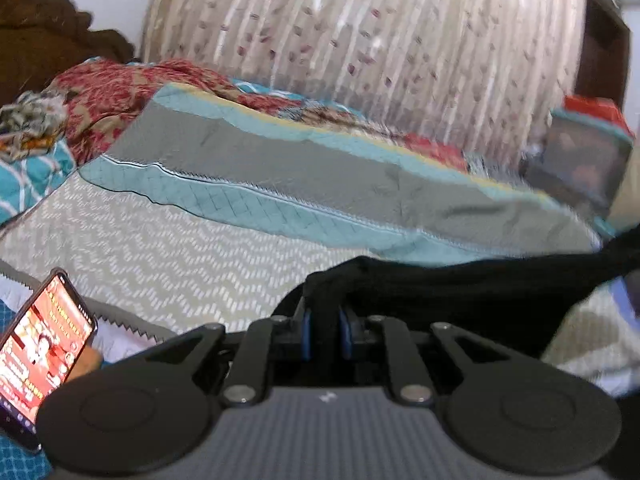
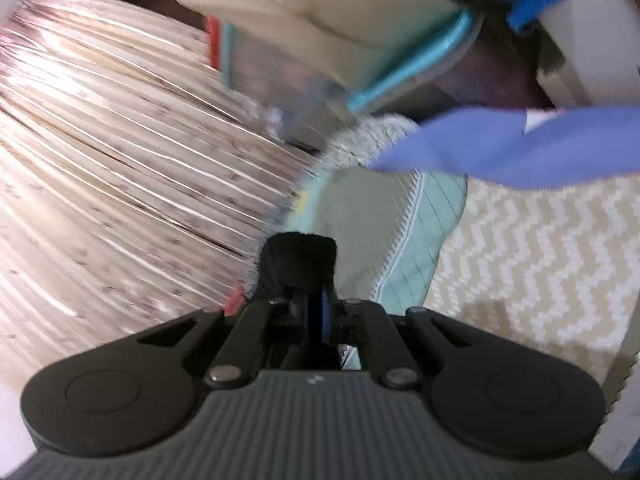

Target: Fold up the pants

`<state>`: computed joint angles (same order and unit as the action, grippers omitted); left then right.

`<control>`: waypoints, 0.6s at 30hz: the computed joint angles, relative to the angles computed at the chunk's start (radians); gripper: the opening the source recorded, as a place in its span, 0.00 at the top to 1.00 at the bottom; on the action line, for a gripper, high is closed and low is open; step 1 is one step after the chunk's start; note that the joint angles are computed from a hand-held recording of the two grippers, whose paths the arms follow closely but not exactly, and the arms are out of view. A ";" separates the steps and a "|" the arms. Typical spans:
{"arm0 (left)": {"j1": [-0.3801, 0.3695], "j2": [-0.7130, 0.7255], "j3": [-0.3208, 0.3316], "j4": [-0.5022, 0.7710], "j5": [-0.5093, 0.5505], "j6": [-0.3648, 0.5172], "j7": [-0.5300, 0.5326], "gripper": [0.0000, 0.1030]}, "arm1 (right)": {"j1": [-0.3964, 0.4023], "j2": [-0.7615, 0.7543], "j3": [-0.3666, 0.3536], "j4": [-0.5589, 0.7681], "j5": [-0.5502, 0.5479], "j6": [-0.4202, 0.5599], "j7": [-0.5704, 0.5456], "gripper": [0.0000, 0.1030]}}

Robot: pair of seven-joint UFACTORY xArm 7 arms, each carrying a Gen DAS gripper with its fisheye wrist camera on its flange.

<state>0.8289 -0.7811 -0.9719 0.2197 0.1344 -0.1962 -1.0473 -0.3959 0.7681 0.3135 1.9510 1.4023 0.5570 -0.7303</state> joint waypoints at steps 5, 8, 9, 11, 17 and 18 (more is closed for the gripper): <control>-0.052 0.180 -0.020 0.001 0.031 0.064 0.005 0.87 | 0.066 -0.016 -0.187 -0.173 -0.309 -0.044 0.292 0.91; -0.039 0.190 -0.100 0.020 0.063 0.143 -0.034 0.83 | 0.020 -0.012 -0.149 -0.261 -0.304 -0.085 0.329 0.92; -0.051 0.177 -0.103 0.020 0.075 0.160 -0.046 0.83 | -0.020 -0.029 -0.100 -0.298 -0.245 -0.107 0.290 0.91; -0.092 0.160 -0.069 0.017 0.100 0.182 -0.051 0.80 | -0.028 -0.054 -0.089 -0.328 -0.242 -0.114 0.312 0.85; -0.284 0.073 0.133 -0.055 0.137 0.204 -0.078 0.62 | -0.014 -0.189 -0.055 -0.457 -0.270 -0.199 0.180 0.50; -0.315 0.059 0.164 -0.070 0.144 0.204 -0.081 0.62 | -0.010 -0.200 -0.053 -0.471 -0.258 -0.206 0.150 0.50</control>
<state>0.5135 -0.7218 -0.8076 0.1494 0.2781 0.0076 -1.1284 -0.4060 0.5680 0.2603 1.4797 1.1445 0.3511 -0.5802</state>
